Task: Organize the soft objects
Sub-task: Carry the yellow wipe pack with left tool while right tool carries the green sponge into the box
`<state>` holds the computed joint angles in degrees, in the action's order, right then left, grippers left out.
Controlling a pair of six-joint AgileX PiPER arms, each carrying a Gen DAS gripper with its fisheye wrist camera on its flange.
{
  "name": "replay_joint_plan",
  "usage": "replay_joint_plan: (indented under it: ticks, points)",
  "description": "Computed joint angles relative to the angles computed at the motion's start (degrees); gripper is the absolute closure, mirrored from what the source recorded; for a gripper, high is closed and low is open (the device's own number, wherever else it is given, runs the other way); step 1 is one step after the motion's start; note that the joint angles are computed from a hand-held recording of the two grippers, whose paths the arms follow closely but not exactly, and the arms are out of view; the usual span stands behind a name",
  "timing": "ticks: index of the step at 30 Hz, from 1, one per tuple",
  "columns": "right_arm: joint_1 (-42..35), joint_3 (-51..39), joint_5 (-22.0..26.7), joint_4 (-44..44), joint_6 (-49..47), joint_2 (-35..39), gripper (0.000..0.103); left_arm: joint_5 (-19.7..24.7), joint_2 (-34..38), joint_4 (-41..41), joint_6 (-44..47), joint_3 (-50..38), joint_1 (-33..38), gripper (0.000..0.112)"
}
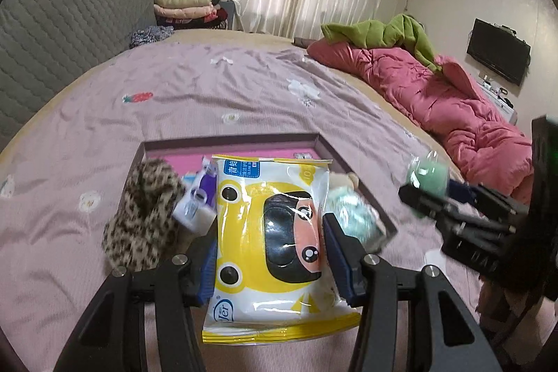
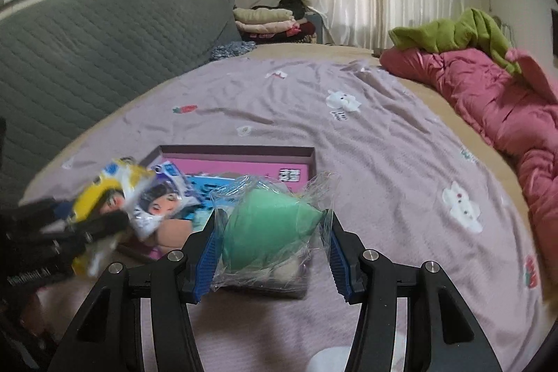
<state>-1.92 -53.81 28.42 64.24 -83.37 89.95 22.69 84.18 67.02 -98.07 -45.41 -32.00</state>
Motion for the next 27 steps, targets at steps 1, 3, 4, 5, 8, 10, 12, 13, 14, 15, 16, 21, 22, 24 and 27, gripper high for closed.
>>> replay_joint_plan:
  ticks: [1,3,4,5,8,10,12,13,14,15,16,21,22,24,27]
  points:
    - [0.11,-0.30,-0.36,0.09,-0.24,0.48,0.047,-0.21,0.89,-0.02,0.30,-0.96,0.53,0.059]
    - [0.55,-1.03,-1.50,-0.91,0.22,1.55,0.047,-1.35,2.08,-0.55,1.07,-2.17,1.59,0.059]
    - [1.06,-1.19,-2.69,-1.65,0.62,1.83,0.047,-1.92,2.68,-0.64,1.45,-2.74,2.06,0.059]
    - [1.76,-1.60,-4.06,-3.16,1.62,2.36,0.047,-1.98,3.48,-0.94,2.22,-3.56,2.33,0.059]
    - [2.51,-3.44,-4.76,-6.04,4.22,4.46,0.047,-2.39,5.78,-5.01,7.78,-5.85,3.33,0.059]
    - [2.98,-4.70,-4.56,-8.70,6.52,5.85,0.047,-3.01,7.19,-8.36,11.11,-6.93,4.28,0.059]
    - [3.67,-5.71,-4.77,-11.95,9.59,7.06,0.047,-3.81,8.14,-10.57,13.48,-7.46,5.15,0.059]
    - [3.96,-6.08,-4.98,-13.43,11.07,7.51,0.047,-3.97,8.63,-11.20,14.31,-7.73,5.43,0.059]
    - [4.18,-6.34,-5.25,-14.53,12.22,7.88,0.047,-4.14,9.26,-12.38,15.76,-8.17,5.83,0.059]
    - [4.29,-6.73,-5.34,-15.80,13.64,8.37,0.047,-4.37,9.62,-12.65,16.11,-8.26,6.04,0.059]
    - [4.34,-7.07,-5.42,-16.79,14.77,8.73,0.047,-4.48,10.10,-13.11,16.64,-8.59,6.27,0.059]
    - [4.67,-8.19,-6.44,-22.89,20.97,10.51,0.047,-5.36,11.61,-14.78,18.36,-9.22,6.99,0.059]
    - [4.69,-8.37,-6.29,-23.64,21.71,10.77,0.047,-5.41,11.91,-14.96,18.53,-9.40,7.04,0.059]
    - [4.94,-8.65,-6.13,-25.51,23.24,11.23,0.047,-5.01,12.62,-16.90,20.46,-10.18,7.11,0.059]
    - [5.61,-8.34,-5.94,-25.16,22.06,11.27,0.047,-4.63,13.69,-20.72,24.14,-11.26,7.40,0.059]
